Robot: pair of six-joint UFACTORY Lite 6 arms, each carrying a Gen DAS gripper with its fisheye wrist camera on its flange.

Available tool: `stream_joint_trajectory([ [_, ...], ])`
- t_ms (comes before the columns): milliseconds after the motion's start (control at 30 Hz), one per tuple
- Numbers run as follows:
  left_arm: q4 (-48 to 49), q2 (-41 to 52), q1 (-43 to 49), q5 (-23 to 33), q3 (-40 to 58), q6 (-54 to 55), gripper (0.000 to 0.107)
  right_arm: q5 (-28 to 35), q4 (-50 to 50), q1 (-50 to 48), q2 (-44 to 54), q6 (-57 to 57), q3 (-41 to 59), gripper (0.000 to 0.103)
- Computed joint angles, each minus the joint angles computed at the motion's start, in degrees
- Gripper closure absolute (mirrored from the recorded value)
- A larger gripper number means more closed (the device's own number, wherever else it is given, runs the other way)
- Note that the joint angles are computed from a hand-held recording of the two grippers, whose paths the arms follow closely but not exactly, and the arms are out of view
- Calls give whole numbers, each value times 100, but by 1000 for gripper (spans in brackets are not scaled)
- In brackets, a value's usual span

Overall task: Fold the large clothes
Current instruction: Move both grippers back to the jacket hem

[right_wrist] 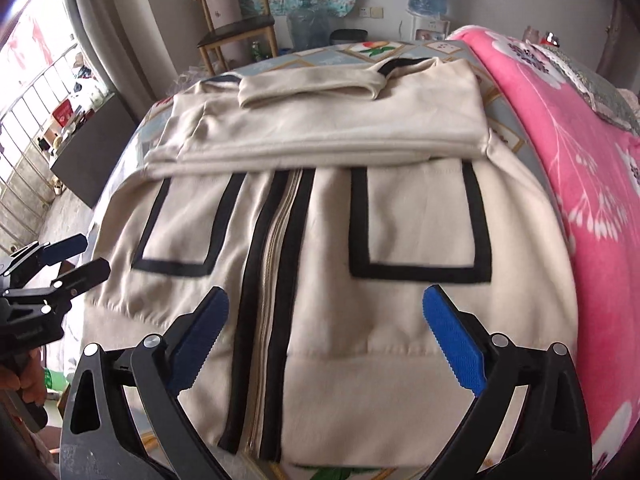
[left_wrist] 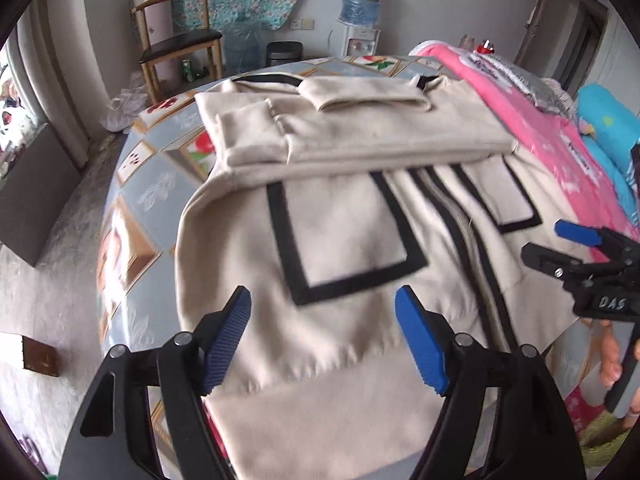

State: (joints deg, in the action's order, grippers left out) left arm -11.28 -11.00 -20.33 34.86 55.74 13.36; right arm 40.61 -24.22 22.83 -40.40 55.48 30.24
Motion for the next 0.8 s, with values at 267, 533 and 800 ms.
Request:
stream_joint_trajectory([
  [267,608,-1240,68,-10,-1269,-590,34,682,-623,1394,-526,1601,-408,9],
  [533,948,-2111,373,100,-2065,-842,34,1704,-1045,2768,-1314,2915,-781,9],
  [800,769,-2511,843,215,-2249,-831,34,2514,-1277,3735,-1848,3553,-974,9],
])
